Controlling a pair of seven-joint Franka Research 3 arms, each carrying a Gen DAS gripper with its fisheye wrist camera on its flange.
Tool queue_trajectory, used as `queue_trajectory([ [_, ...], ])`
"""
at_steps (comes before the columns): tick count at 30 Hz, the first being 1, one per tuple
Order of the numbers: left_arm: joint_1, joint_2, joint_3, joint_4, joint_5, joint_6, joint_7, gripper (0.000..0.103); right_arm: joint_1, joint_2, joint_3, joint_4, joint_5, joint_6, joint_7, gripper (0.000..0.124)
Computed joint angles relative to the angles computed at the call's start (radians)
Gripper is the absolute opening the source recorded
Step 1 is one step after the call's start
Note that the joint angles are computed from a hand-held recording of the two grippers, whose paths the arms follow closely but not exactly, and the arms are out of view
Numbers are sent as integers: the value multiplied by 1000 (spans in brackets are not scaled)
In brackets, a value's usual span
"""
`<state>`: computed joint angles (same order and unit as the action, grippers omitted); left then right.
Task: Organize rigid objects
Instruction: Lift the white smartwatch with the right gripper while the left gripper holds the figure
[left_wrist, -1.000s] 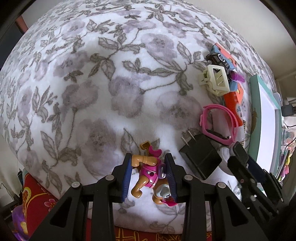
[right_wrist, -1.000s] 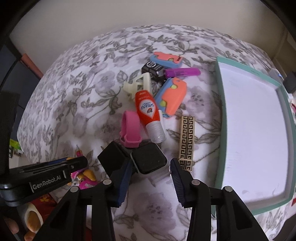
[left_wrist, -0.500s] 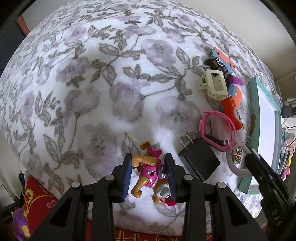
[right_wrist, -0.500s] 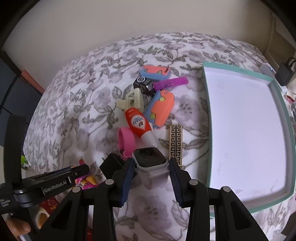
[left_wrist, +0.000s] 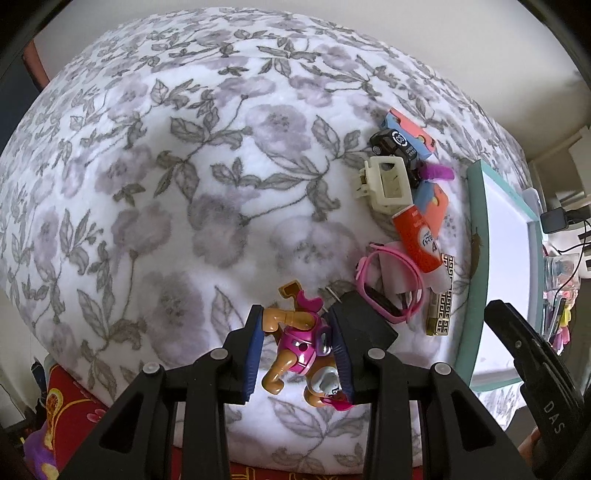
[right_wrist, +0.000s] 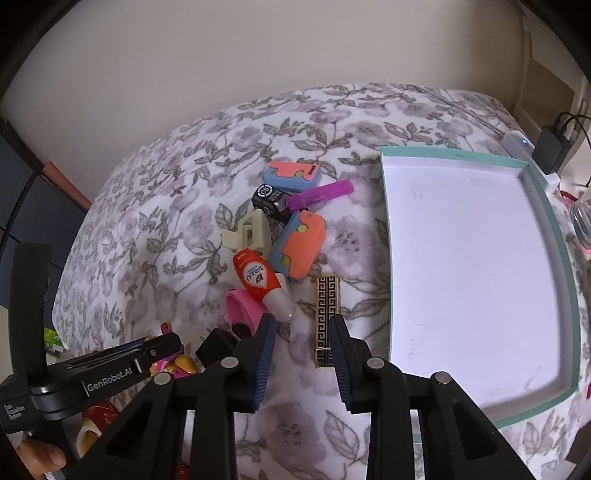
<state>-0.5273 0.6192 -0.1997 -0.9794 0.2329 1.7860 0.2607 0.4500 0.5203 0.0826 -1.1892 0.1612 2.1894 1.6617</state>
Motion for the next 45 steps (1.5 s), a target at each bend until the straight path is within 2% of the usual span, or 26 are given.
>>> queue_trajectory([
  [8,7,3,-4,-9,-12,-12,3,37,16,15,3,19,-21,-70,-34,32],
  [21,31,-63,-15,-123,-34,14,-39,37,13,0,42,-2,65,-153,-145,34],
  [23,32,-78,-16,-143,-29,9,-47,37,12,-6,45,-9,79,-165,-159,37],
  [25,35,-107,-20,-182,-27,10,-52,37,12,-6,48,-11,91,-178,-167,48],
  [30,49,-127,-34,-218,-45,19,-52,37,24,-8,49,-14,88,-213,-191,60],
  [45,72,-174,-45,-297,-65,61,-68,37,52,31,44,37,66,-317,-222,69],
])
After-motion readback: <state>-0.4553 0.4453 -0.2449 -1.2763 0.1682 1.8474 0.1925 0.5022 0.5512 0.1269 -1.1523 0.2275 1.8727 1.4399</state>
